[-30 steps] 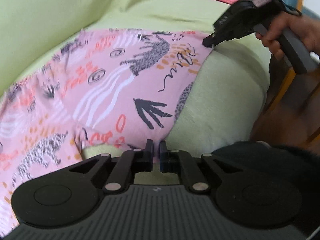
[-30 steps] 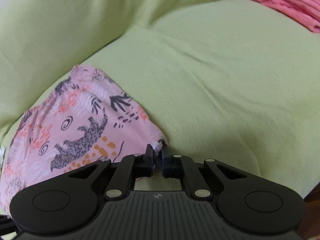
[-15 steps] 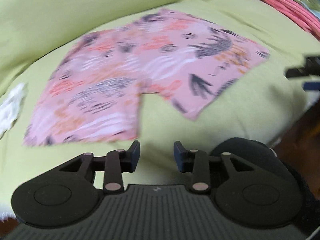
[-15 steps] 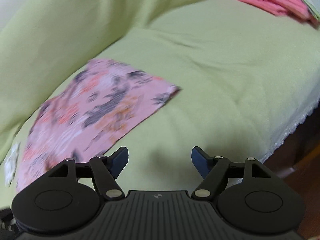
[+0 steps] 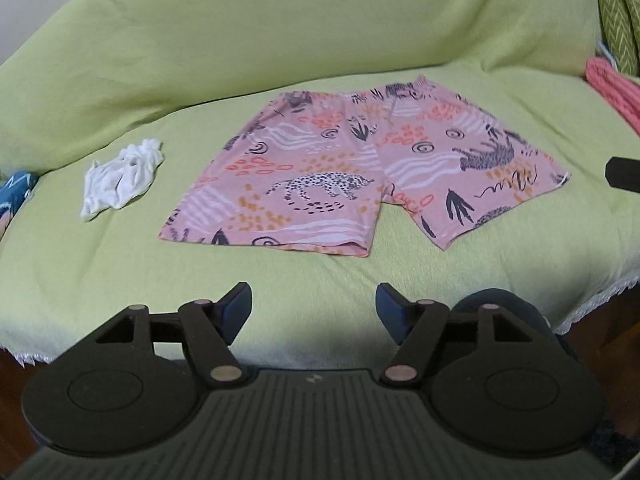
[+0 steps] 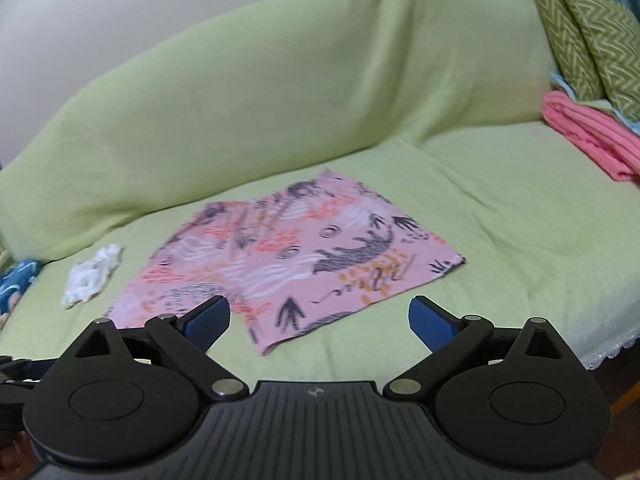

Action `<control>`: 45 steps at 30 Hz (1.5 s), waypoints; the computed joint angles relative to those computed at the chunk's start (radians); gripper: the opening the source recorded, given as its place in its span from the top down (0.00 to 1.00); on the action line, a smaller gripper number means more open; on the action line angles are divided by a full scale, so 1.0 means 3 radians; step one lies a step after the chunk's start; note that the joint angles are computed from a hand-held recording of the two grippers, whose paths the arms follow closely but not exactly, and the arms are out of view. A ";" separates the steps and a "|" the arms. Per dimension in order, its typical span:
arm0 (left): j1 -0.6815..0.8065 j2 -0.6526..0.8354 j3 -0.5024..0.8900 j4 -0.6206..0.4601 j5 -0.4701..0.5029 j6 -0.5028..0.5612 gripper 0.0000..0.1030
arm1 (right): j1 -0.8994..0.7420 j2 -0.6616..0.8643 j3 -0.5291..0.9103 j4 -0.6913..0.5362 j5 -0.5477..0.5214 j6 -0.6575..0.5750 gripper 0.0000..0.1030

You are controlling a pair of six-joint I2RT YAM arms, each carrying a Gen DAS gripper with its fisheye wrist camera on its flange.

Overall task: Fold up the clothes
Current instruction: 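Release the shorts and withdraw both grippers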

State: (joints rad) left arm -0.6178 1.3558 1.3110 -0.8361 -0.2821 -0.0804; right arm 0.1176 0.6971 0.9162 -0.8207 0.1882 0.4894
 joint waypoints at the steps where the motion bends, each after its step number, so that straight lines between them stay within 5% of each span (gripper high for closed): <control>1: 0.0009 -0.0050 -0.0020 -0.0028 0.0014 -0.0030 0.35 | 0.0116 -0.0029 0.0030 -0.0061 0.0098 0.0032 0.03; 7: -0.0001 -0.0332 -0.0228 -0.0098 0.0074 -0.0136 0.35 | 0.0582 -0.0208 0.0072 -0.0405 0.0514 0.0309 0.03; 24: -0.0047 -0.0639 -0.0454 -0.0093 0.0134 -0.0212 0.27 | 0.1142 -0.0456 -0.0055 -0.0612 0.0905 0.0676 0.03; 45: 0.0051 -0.0357 -0.0495 0.0206 0.0200 -0.0079 0.25 | 0.0326 -0.0198 -0.0235 -0.0188 0.0314 0.0301 0.02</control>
